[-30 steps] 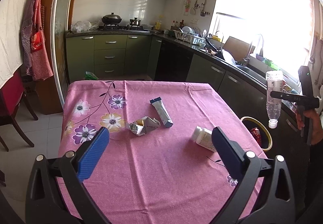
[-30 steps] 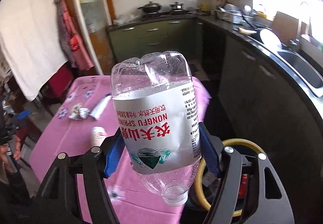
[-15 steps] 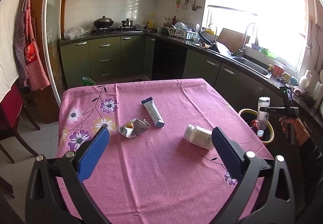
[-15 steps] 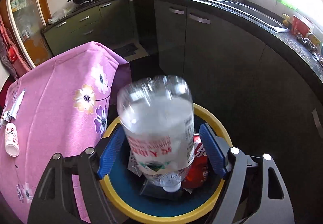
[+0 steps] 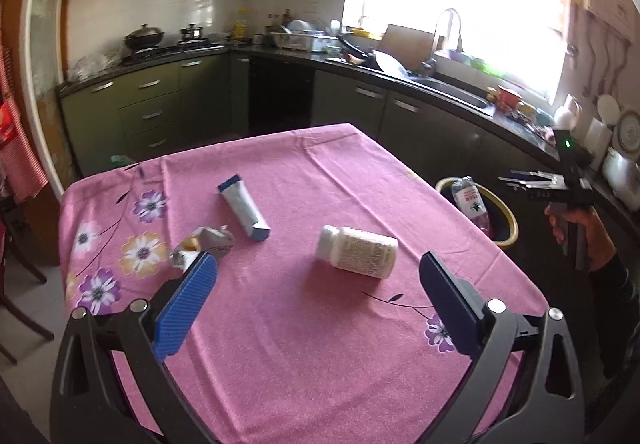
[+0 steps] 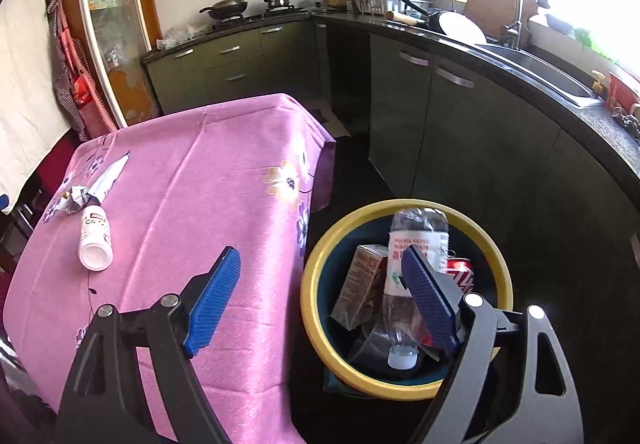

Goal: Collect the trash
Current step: 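Carry the water bottle over the bin and open the right gripper, then reach the left gripper to the white vitamin bottle and grasp it, then carry the vitamin bottle over the bin and open the left gripper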

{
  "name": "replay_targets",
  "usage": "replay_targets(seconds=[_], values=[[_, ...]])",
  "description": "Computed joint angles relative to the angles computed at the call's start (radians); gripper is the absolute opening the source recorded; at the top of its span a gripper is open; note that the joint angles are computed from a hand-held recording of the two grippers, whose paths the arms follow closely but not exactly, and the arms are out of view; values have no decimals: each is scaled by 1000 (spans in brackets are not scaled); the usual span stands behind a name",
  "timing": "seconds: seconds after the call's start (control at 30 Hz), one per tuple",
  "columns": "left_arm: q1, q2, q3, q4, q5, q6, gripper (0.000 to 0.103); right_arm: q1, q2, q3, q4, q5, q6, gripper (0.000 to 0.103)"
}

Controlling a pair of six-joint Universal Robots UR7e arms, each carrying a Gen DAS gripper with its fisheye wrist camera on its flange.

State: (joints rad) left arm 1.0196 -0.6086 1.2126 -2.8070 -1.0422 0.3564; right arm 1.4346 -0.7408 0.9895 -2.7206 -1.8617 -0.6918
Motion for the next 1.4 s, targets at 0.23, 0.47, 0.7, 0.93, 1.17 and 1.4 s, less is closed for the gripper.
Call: replay_targets(seconds=[0.23,0.47,0.7,0.93,1.17,1.4], values=[[11,204,-270,192,26,215,97,12,-19,70,-18,33,-15,82],[40,354,-548,443,11,143,97,4,-65,192,-71,64,-16,82],[52,390,-613,509,-9,103,96,-13,-110,288,-123,103,10,83],[60,394,-617,507,-29,67,96,-22,-116,299,-119,111,25,83],[56,390,-598,497,-4,85,80,-25,-121,302,-111,124,27,83],[56,389,-593,494,-4,88,80,-23,-124,313,-109,128,24,83]])
